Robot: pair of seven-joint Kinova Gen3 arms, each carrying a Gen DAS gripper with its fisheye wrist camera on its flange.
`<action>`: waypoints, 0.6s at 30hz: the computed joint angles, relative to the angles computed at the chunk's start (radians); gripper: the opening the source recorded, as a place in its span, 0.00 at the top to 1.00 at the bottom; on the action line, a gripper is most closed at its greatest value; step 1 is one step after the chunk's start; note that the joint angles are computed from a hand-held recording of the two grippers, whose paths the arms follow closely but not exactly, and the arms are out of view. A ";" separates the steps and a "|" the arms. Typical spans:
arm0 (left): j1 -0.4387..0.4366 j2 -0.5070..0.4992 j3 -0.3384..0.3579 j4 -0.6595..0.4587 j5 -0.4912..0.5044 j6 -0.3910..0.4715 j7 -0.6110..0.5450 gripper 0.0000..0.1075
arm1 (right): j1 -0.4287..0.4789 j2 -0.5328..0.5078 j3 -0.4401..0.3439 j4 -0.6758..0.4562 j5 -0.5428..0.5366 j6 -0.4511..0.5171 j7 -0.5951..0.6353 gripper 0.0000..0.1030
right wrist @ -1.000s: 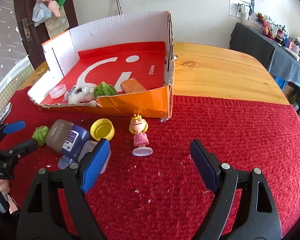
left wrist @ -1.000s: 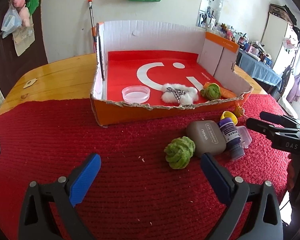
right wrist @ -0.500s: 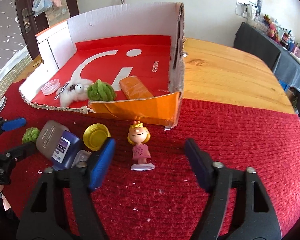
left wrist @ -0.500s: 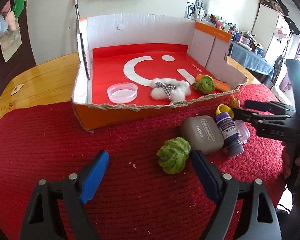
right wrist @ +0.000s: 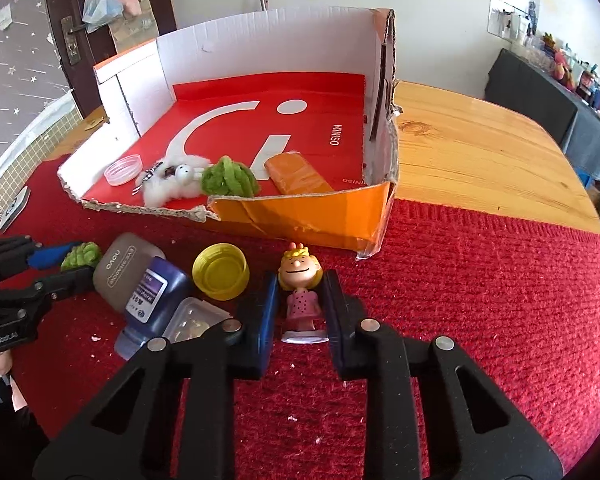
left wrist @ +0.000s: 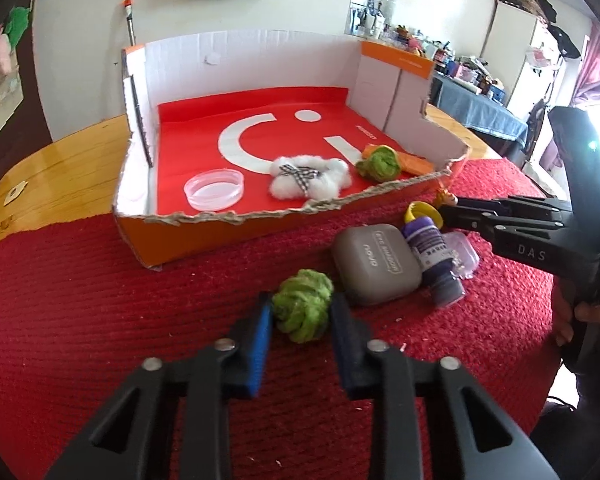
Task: Organize objects
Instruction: 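Grasp the doll figurine with the right tool while the left tool grasps the green yarn ball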
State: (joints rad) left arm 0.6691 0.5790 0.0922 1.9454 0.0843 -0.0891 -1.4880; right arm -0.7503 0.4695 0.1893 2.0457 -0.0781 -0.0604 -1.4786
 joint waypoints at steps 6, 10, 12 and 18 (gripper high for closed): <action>0.004 -0.018 -0.004 0.020 0.009 -0.017 0.004 0.75 | 0.082 -0.040 -0.098 0.028 0.018 -0.014 -0.001 0.79; 0.007 -0.046 -0.006 0.049 0.015 -0.052 -0.002 0.75 | 0.142 -0.080 -0.176 0.052 0.029 -0.028 -0.002 0.79; 0.013 -0.057 -0.010 0.060 0.021 -0.066 -0.009 0.75 | 0.137 -0.096 -0.180 0.063 0.026 -0.036 0.002 0.79; 0.015 -0.072 -0.007 0.074 0.039 -0.084 -0.029 0.75 | 0.141 -0.112 -0.201 0.072 0.019 -0.033 0.009 0.79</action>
State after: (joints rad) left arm 0.6837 0.5067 0.0847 2.0191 0.1232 -0.1732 -1.5170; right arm -0.6088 0.3576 -0.0120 2.1179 -0.0595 -0.0938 -1.4697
